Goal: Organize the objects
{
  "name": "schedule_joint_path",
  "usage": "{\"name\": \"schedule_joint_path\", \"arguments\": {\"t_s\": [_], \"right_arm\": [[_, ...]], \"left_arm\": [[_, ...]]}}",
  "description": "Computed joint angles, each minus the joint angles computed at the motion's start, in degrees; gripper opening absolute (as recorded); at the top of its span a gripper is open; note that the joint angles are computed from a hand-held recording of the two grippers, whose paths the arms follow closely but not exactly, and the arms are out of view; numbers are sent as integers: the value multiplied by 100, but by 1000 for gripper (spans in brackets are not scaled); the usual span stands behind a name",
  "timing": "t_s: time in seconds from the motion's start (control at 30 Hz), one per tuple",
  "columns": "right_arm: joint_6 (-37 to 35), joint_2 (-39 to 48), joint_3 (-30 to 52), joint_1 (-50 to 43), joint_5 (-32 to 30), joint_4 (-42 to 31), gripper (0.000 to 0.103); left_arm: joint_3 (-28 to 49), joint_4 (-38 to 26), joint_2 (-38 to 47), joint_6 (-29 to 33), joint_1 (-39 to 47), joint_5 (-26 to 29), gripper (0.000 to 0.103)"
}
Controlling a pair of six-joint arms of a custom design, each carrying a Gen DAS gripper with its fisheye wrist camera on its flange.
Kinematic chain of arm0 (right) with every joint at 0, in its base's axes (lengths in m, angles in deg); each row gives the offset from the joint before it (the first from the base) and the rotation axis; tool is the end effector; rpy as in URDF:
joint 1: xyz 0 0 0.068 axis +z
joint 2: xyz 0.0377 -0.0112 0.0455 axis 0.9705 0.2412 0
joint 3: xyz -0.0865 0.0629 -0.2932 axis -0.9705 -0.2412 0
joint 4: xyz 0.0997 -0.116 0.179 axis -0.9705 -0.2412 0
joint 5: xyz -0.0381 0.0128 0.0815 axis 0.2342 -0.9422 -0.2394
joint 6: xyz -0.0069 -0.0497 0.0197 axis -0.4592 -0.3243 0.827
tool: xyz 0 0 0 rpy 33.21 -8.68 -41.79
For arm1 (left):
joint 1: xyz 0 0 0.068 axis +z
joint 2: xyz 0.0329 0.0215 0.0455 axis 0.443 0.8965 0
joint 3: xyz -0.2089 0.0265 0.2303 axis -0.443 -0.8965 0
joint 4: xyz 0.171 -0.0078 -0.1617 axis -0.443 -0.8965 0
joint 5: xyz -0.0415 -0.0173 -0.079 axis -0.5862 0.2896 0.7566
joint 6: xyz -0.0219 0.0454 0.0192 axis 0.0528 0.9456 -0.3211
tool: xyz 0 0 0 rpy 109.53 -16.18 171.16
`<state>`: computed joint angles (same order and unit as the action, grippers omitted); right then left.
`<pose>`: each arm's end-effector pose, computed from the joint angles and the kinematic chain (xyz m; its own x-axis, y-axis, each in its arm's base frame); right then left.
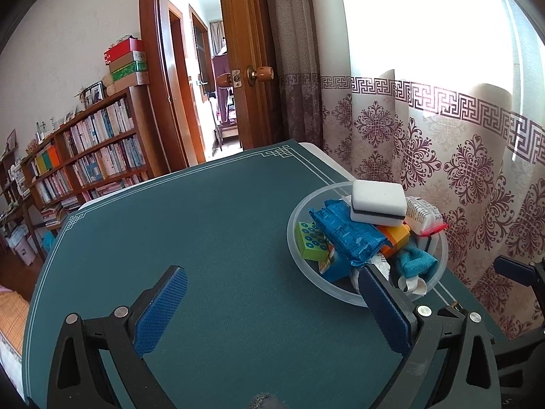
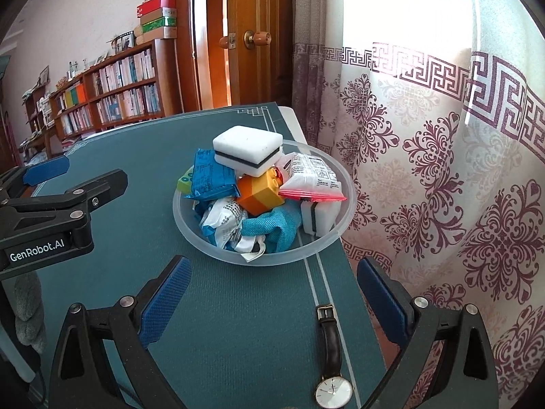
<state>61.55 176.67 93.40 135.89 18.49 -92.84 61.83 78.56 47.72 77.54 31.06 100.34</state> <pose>0.1551 0.2126 0.2010 -0.5015 0.3847 -0.7749 0.6160 0.7877 -0.0076 0.3185 0.0036 0.2235 -0.2914 0.4881 -0.8227 0.7603 0.6401 0.1106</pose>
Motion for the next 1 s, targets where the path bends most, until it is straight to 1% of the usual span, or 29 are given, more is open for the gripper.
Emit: {"name": "schedule_joint_path", "arguments": {"t_s": [0.37,0.53,0.7,0.83,1.0], "right_arm": [[104,47,15,-37,2,-93,99],[129,52,-13,-57,-27,-65,99],[4,80,-45,-176,-128,-6,99],[-95,10,-138,-305,-112,124,99],[-152,-24,-137,-409,-111,118,99]], "left_arm": [[21,-232,-24,164,2,57,102],[89,-392,15,204,-46,-5,103],[64,-407,24,285,-94,-80,103],[66,-483,18,370,-141,-125,103],[105,-587,59,403,-213,-183,103]]}}
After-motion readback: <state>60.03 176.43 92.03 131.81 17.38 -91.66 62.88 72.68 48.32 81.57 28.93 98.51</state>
